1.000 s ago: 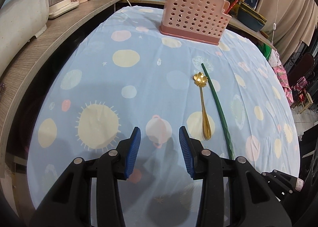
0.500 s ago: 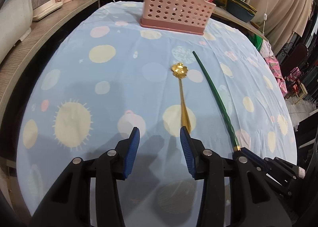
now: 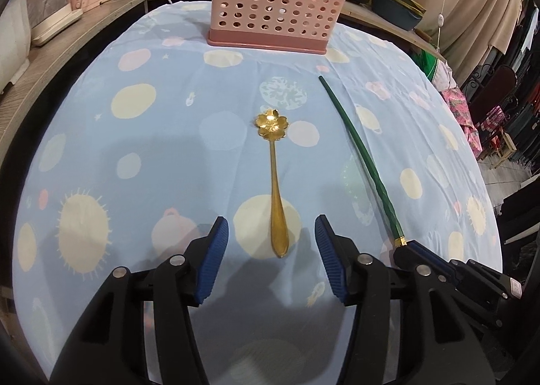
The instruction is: Organize utensils
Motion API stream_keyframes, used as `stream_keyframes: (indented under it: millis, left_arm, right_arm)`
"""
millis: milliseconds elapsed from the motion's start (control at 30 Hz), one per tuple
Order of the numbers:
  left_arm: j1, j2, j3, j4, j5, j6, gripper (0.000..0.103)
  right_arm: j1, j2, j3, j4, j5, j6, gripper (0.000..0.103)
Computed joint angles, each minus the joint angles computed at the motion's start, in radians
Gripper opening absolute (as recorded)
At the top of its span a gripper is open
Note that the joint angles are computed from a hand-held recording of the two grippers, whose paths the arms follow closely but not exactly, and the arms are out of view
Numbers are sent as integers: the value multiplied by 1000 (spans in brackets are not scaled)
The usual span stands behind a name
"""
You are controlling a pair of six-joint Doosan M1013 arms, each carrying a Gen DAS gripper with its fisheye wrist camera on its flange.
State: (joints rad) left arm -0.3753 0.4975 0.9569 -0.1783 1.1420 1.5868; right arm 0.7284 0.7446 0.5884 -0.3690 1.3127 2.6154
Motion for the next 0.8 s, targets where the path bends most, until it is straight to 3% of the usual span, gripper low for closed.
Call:
stream_keyframes:
  millis: [167, 367, 800]
  left_arm:
    - [-2, 7, 0, -1, 8, 1, 40]
    - [-1, 2, 12, -5, -2, 18, 12]
    - [12, -37, 40, -18, -47, 22, 10]
  right_arm:
    - [-4, -3, 10, 11, -8, 1, 7]
    - [-3, -8, 21, 16, -18, 4, 7]
    - [6, -18, 28, -2, -31, 6, 7]
